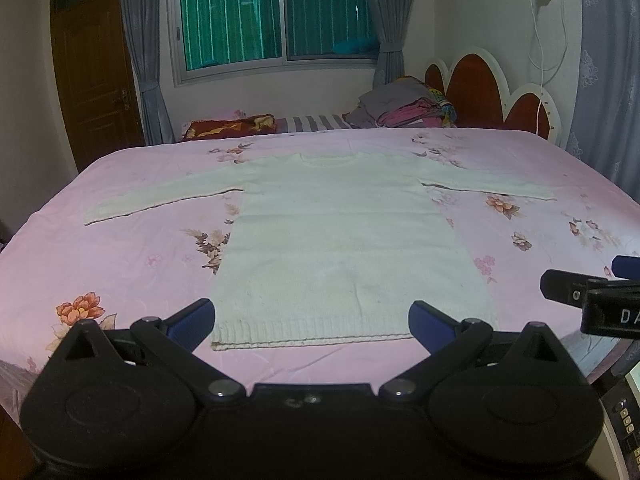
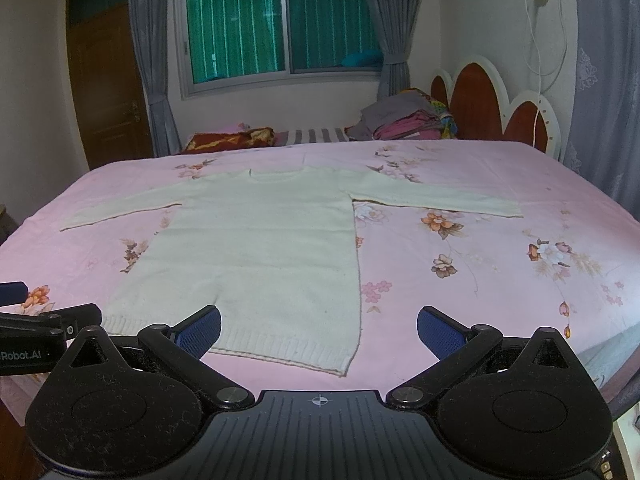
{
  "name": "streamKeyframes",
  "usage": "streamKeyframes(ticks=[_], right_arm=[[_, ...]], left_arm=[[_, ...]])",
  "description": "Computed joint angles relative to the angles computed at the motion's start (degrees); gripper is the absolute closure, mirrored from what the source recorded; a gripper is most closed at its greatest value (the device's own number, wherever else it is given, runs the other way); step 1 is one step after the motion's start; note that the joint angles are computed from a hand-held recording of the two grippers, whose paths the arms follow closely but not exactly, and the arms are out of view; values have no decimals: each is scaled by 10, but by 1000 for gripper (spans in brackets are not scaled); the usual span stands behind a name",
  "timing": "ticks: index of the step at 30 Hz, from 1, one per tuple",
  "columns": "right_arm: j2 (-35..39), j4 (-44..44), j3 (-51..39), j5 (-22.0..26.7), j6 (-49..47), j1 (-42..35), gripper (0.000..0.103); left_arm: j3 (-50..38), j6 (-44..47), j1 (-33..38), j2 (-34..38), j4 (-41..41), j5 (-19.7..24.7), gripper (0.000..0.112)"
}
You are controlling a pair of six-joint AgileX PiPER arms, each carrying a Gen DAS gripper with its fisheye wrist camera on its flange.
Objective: Fold small clothes
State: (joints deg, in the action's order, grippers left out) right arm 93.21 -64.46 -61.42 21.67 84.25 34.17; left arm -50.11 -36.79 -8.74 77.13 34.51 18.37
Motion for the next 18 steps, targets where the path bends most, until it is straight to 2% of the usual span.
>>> streamKeyframes(ticks=[18], right_arm=[[2,3,-2,-1,-4,1,0]], left_arm=[[7,-10,3,-3,8,-2,10]])
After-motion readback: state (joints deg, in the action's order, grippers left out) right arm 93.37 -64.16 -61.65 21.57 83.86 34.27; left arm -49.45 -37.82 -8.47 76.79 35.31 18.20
